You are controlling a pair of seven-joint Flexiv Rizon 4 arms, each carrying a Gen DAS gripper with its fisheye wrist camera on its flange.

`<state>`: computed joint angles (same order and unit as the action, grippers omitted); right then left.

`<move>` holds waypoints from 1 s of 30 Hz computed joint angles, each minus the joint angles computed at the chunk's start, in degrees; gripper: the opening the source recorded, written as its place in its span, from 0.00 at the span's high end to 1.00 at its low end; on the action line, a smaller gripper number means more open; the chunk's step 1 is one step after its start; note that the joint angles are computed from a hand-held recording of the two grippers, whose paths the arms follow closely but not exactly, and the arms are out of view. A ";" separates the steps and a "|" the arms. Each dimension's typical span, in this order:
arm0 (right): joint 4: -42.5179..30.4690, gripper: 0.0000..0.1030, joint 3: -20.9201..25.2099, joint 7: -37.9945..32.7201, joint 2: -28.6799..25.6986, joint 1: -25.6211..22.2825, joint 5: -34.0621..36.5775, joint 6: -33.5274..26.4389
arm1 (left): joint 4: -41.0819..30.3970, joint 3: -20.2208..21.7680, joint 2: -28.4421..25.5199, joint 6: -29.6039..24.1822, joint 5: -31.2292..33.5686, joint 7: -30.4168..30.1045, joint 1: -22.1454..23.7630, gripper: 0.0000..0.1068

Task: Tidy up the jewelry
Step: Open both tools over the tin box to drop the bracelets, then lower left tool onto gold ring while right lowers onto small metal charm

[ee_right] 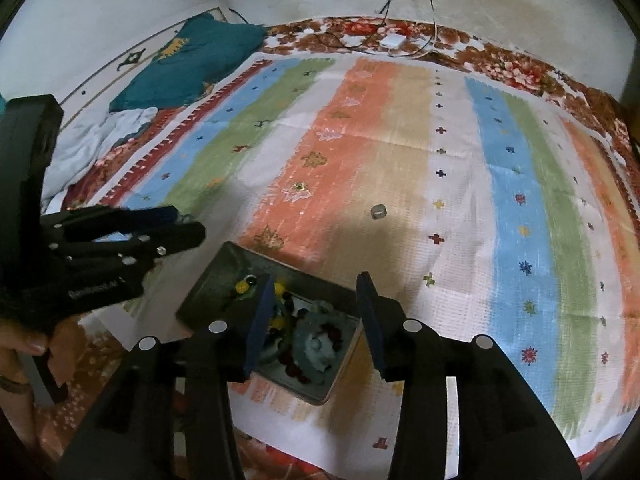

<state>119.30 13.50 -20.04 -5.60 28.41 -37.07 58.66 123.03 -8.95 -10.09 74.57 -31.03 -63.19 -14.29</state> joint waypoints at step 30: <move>-6.15 0.10 -4.15 -4.33 -7.36 -2.00 5.72 -3.49 | -16.88 1.64 -14.52 -6.97 12.12 -12.77 2.45 0.09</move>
